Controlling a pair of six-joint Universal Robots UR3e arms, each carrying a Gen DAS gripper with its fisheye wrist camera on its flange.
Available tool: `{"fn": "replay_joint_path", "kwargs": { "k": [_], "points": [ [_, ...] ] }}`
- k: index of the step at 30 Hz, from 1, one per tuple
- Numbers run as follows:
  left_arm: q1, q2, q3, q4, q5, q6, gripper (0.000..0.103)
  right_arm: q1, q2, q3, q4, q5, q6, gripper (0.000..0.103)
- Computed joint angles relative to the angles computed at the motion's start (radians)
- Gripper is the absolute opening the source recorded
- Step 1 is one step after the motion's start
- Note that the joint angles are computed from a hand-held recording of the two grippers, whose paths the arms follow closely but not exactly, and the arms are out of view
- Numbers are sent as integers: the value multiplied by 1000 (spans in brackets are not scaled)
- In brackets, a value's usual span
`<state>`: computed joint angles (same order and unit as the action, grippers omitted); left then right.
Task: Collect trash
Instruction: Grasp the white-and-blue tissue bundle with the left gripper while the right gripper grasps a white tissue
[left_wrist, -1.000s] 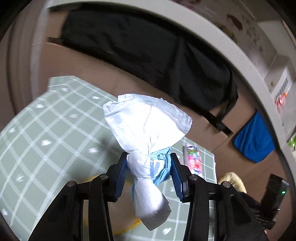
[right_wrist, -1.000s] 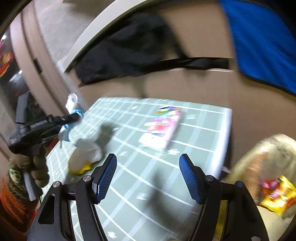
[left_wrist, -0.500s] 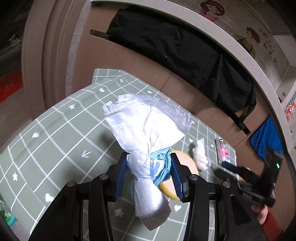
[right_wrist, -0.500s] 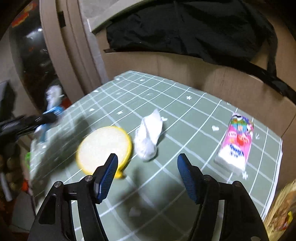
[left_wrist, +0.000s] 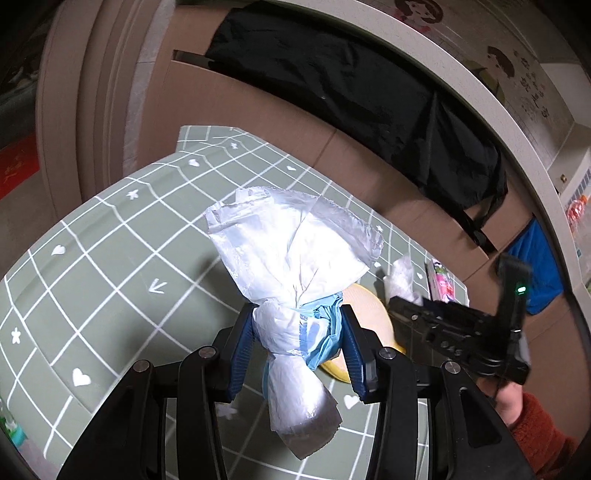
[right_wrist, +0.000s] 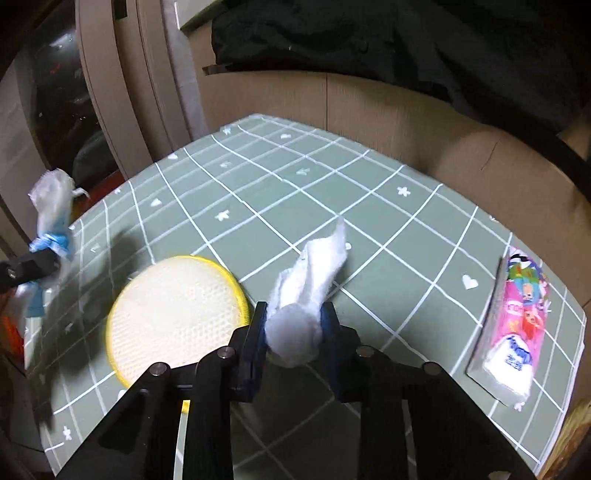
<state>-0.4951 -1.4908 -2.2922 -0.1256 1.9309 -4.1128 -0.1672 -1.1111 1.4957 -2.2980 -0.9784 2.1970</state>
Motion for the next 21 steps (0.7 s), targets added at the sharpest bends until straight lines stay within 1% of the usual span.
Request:
{"fn": "replay_joint_path", "kwargs": {
  "k": [5, 13, 16, 18, 21],
  "points": [
    [-54, -80, 134, -51, 24, 15, 46, -93, -127, 49, 95, 92, -72, 25],
    [-159, -251, 456, -185, 70, 62, 46, -285, -299, 82, 294, 213, -227, 25],
    [-197, -312, 574, -253, 97, 80, 45, -354, -327, 72, 382, 248, -286, 25],
    [-229, -368, 682, -319, 128, 102, 46, -396, -339, 70, 422, 266, -316, 25],
    [-258, -434, 813, -391, 149, 124, 46, -457, -347, 50, 491, 292, -356, 25]
  ]
}}
